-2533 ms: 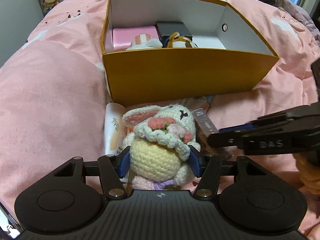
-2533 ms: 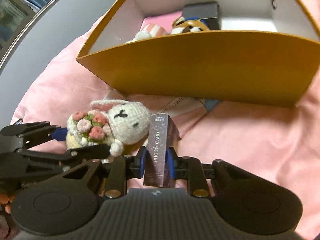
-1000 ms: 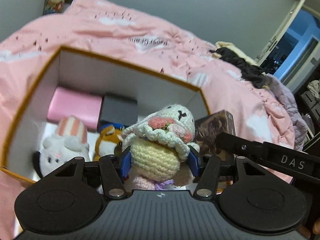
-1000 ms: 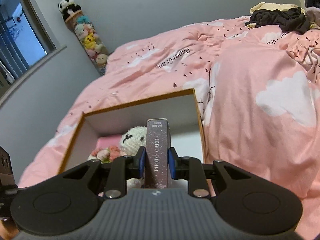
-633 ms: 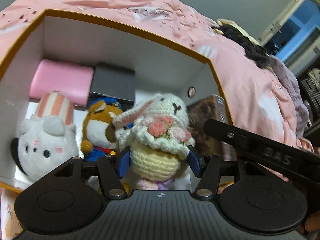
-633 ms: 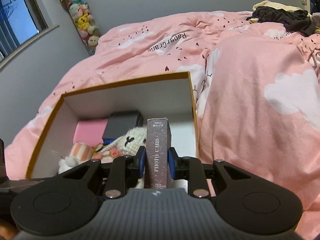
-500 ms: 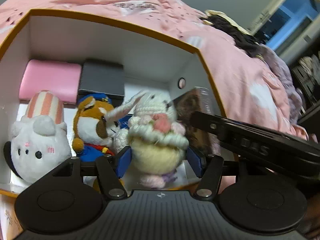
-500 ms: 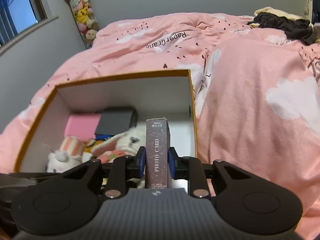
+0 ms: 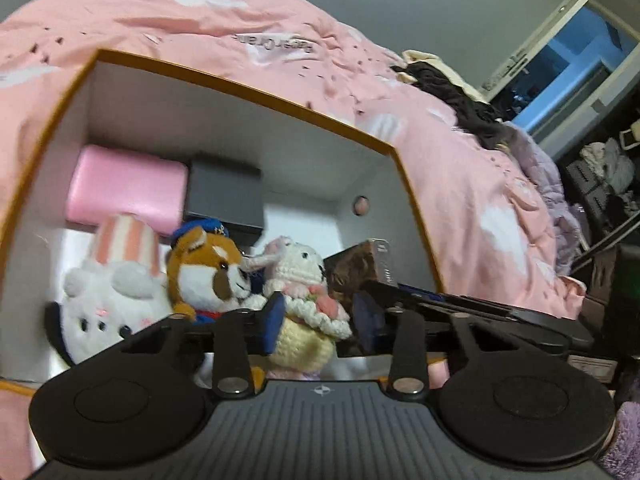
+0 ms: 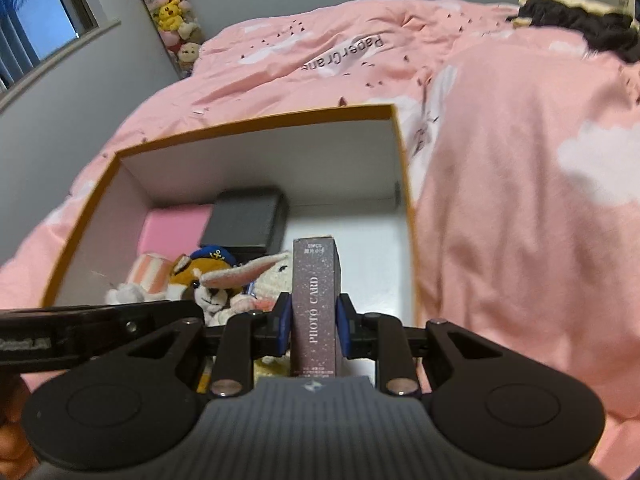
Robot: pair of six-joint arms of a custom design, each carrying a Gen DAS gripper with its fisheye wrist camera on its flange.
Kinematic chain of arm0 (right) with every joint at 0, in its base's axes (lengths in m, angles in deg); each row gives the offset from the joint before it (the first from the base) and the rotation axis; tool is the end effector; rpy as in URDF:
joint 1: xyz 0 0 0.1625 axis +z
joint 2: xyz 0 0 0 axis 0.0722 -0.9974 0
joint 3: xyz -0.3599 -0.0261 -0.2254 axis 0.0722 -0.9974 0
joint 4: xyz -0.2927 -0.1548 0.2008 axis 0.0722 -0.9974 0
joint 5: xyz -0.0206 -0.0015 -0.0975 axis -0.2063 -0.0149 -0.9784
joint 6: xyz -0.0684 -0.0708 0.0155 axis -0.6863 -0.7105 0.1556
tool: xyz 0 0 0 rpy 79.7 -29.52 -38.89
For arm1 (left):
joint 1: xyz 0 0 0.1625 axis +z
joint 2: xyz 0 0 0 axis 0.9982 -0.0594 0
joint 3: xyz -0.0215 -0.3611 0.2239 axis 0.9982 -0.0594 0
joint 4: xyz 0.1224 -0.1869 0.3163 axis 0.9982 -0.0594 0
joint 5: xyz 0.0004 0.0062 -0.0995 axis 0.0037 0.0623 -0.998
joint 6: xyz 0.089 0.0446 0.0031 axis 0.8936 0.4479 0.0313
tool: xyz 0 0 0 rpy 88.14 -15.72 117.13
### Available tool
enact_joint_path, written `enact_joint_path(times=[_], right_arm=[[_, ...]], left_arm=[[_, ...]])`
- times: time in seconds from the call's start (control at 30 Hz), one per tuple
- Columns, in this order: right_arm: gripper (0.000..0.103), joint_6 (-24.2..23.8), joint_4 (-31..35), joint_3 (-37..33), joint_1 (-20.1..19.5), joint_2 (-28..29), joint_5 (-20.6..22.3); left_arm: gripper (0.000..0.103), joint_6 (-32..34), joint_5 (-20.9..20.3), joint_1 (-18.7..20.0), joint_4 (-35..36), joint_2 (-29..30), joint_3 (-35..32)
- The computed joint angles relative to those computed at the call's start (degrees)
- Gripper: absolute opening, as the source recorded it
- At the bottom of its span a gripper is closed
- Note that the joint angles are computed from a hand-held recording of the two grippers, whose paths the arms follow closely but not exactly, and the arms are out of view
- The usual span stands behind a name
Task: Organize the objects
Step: 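Lower both items into the cardboard box and open both grippers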
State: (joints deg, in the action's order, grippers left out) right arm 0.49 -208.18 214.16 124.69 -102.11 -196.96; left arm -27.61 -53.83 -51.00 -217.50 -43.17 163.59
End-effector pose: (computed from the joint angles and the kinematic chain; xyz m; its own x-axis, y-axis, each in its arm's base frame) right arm 0.2436 -0.2250 0.1873 -0.8214 0.3613 0.4413 -0.1102 0.6586 -0.7444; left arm -0.2400 -0.3488 0.1658 -0.7740 0.6273 -0.0865 0.6331 0.7692 -0.0864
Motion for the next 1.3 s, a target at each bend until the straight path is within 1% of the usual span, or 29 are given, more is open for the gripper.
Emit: enact_joint_path(times=[0.07, 0.1, 0.2, 0.23, 0.27, 0.33, 0.4, 0.43, 0.5, 0.6, 0.7, 0.77, 0.83, 0.97, 1.07, 1.1, 1.13, 1.17, 1.2, 1.27, 1.3], right_arm=[[0.025, -0.3, 0.5, -0.6, -0.1, 0.5, -0.3], [0.025, -1.5, -0.5, -0.8, -0.3, 1.0, 0.2], [0.025, -3.6, -2.7, -1.1, -1.4, 1.9, 3.3], [0.025, -4.1, -3.2, -1.1, -1.5, 2.0, 3.8], [0.025, -4.3, -2.7, -1.3, -1.3, 2.1, 3.4], [0.025, -3.7, -1.2, -1.4, -1.1, 1.7, 2.9], [0.025, -2.2, -0.1, -1.2, -1.5, 0.5, 3.4], [0.025, -1.1, 0.8, -1.1, -1.7, -0.3, 3.7], [0.025, -0.1, 1.7, -1.0, -2.2, -1.3, 4.3], [0.025, 2.7, 6.5, -2.1, -2.5, -2.4, 4.5], [0.025, 7.8, 13.7, -4.2, -3.0, -3.3, 4.2], [0.025, 10.5, 17.2, -5.4, -3.6, -3.6, 4.3], [0.025, 12.3, 19.9, -6.0, -4.1, -3.9, 4.7], [0.025, 12.6, 22.5, -6.6, -4.2, -4.1, 4.6], [0.024, 13.2, 27.6, -7.9, -3.0, -3.7, 2.2], [0.027, 13.0, 29.5, -8.4, -2.5, -3.5, 1.4], [0.038, 13.3, 32.0, -9.0, -2.0, -3.4, 0.5], [0.042, 14.2, 35.2, -9.7, -1.5, -3.4, -0.9], [0.043, 14.5, 37.7, -10.2, -0.9, -3.3, -2.2], [0.042, 13.8, 40.1, -10.4, -0.4, -3.8, -3.4], [0.036, 12.9, 40.1, -10.3, -0.4, -4.2, -3.3]], left_arm=[[0.041, 0.0, 0.6, 0.6, 0.5, 0.1, -0.5], [0.041, 0.0, 0.9, 0.7, 0.9, 0.2, -0.7], [0.041, 0.3, 1.3, 0.7, 1.3, 0.6, -1.1], [0.041, 0.4, 1.1, 0.7, 1.1, 0.9, -1.2], [0.041, 0.7, 0.9, 0.6, 0.9, 1.1, -1.3], [0.041, 1.8, 1.6, 0.1, 0.8, 1.9, -1.4], [0.041, 2.1, 3.9, -0.8, 2.0, 2.8, -1.5], [0.041, 2.3, 4.1, -0.7, 2.3, 3.2, -1.4], [0.04, 2.4, 3.1, -0.1, 3.4, 3.8, -1.6], [0.04, 1.3, 2.2, 0.7, 3.2, 4.1, -1.3], [0.04, 1.6, 2.8, 0.2, 3.5, 4.1, -1.2], [0.04, 1.6, 3.2, -0.1, 3.6, 4.0, -0.9], [0.04, 1.6, 3.0, 0.0, 3.5, 4.0, -0.9], [0.04, 0.9, 2.5, 0.6, 3.6, 3.8, -1.0], [0.04, 0.4, 2.2, 0.8, 3.6, 3.9, -1.1], [0.04, 0.5, 2.3, 0.8, 3.6, 4.0, -1.1], [0.04, 0.6, 2.3, 0.8, 3.6, 4.0, -1.1], [0.04, 0.5, 2.3, 0.9, 3.6, 4.0, -1.1], [0.04, 0.3, 2.1, 1.1, 4.0, 4.1, -1.3], [0.04, 0.1, 1.6, 1.6, 3.8, 4.1, -1.4], [0.04, -0.1, 1.4, 1.7, 3.8, 4.2, -1.5]])
